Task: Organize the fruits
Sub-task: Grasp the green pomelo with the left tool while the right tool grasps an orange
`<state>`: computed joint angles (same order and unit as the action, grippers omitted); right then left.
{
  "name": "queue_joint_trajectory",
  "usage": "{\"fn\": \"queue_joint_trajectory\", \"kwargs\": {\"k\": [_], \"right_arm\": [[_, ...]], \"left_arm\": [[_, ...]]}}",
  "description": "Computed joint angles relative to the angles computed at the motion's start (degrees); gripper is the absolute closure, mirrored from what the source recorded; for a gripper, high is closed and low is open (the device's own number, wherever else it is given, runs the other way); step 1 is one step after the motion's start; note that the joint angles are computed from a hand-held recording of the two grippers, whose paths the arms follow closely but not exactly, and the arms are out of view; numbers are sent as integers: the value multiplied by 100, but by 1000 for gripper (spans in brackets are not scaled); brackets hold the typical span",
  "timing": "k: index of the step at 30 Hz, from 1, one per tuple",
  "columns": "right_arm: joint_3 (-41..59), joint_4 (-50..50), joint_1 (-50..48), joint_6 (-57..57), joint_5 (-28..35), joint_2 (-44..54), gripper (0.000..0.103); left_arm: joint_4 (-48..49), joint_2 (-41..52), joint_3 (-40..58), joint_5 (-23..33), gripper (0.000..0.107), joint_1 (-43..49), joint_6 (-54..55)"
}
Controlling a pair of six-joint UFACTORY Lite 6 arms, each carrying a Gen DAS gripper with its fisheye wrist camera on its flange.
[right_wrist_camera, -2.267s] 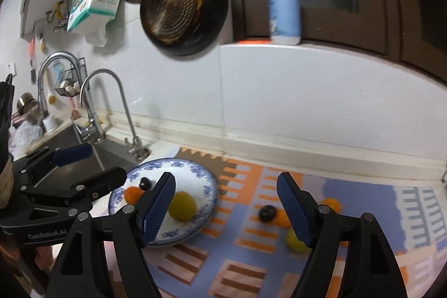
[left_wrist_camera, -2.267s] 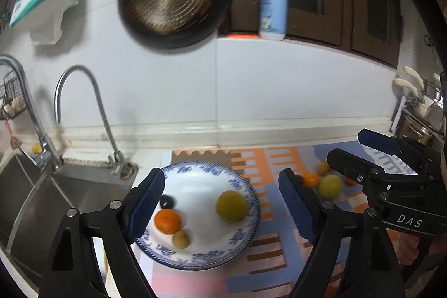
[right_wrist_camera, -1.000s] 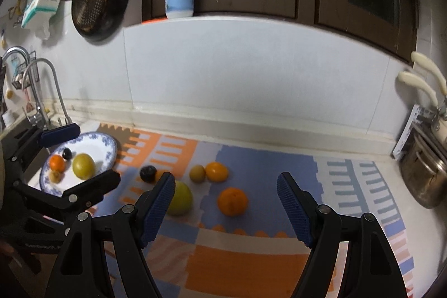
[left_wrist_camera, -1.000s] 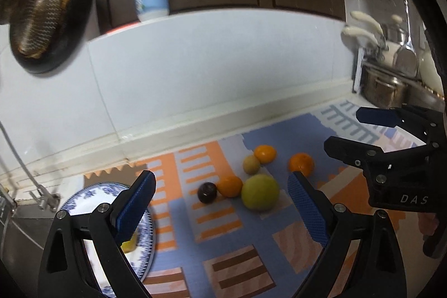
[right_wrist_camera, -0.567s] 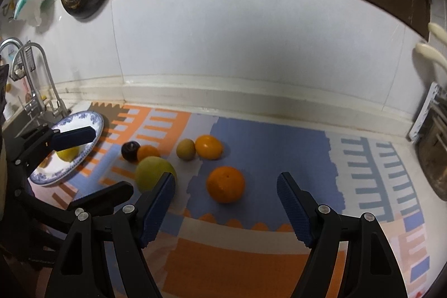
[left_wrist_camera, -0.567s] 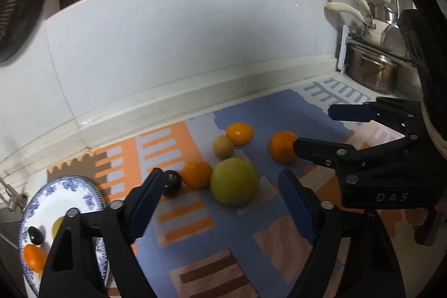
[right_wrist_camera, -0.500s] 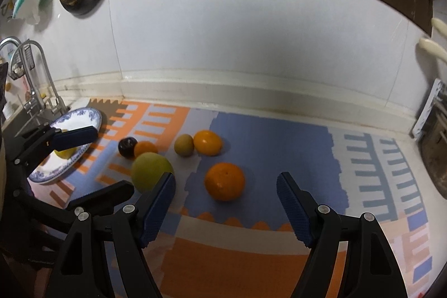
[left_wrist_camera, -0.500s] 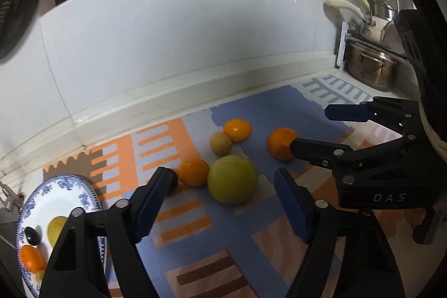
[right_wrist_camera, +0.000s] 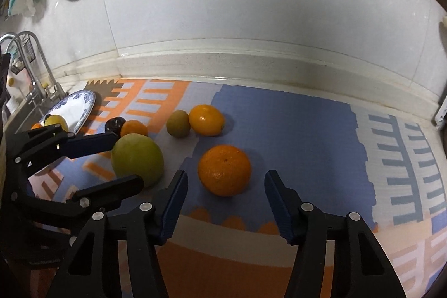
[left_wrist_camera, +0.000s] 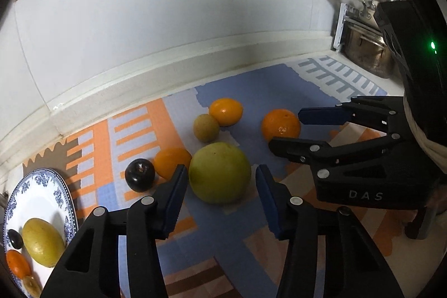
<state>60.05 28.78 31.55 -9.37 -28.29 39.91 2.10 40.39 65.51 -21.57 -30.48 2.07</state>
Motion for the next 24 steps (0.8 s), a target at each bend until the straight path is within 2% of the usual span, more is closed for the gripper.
{"fn": "queue_joint_trajectory", "kwargs": {"k": [7, 12, 24], "right_arm": [[312, -645, -184, 588, 282, 230, 60], [214, -484, -131, 481, 174, 172, 61], [-536, 293, 298, 210, -249, -516, 61]], "left_arm": [[-27, 49, 64, -8, 61, 9, 13], [639, -44, -60, -126, 62, 133, -662], [888, -576, -725, -475, 66, 199, -820]]}}
